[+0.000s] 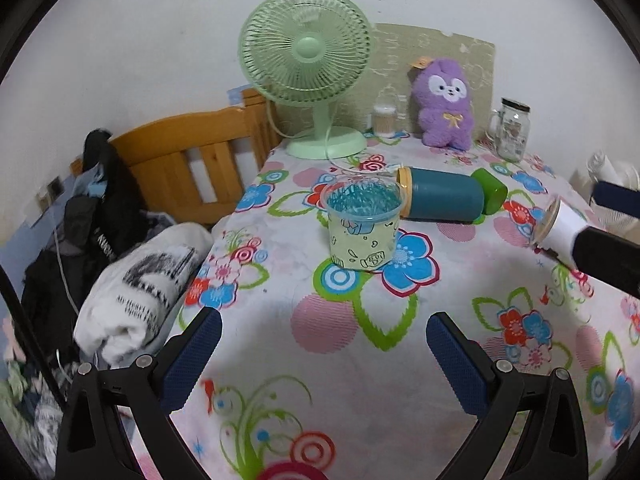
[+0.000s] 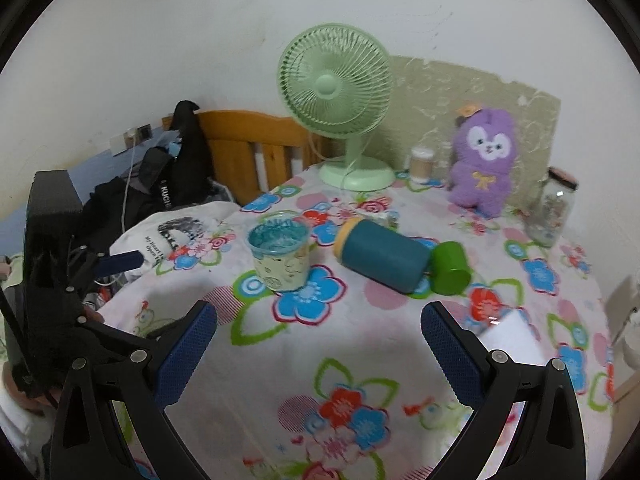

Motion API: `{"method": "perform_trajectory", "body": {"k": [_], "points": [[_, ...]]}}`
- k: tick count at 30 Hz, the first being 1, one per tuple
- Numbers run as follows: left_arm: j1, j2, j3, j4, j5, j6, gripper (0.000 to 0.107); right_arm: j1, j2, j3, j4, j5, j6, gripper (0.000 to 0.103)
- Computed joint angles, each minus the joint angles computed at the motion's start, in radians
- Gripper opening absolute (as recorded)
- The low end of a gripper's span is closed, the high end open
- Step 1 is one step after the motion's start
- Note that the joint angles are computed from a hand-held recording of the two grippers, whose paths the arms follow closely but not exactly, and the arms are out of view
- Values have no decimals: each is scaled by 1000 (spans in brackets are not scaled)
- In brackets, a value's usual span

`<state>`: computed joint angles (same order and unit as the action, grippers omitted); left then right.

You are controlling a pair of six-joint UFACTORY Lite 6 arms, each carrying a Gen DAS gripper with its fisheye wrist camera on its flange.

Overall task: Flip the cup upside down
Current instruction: 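Move the right gripper to the clear cup with green sleeve and grasp it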

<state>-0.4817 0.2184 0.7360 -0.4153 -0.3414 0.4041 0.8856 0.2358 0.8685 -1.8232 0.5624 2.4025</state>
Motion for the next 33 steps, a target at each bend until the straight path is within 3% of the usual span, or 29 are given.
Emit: {"method": "perform_trajectory", "body": {"k": [8, 14, 20, 31, 33], "points": [[89, 148, 152, 235, 28, -64, 103, -137, 202, 175, -287, -170, 239, 103], [126, 267, 291, 333, 78, -49, 103, -180, 331, 310, -358, -245, 284, 103], [110, 360, 392, 163, 84, 222, 103, -193, 441, 439, -289, -279, 192, 103], [149, 501, 601, 231, 186, 193, 103, -261, 622, 674, -233, -419, 108, 98], [161, 527, 644, 304, 213, 136, 103, -276, 658, 722, -234, -450, 119, 97]]}}
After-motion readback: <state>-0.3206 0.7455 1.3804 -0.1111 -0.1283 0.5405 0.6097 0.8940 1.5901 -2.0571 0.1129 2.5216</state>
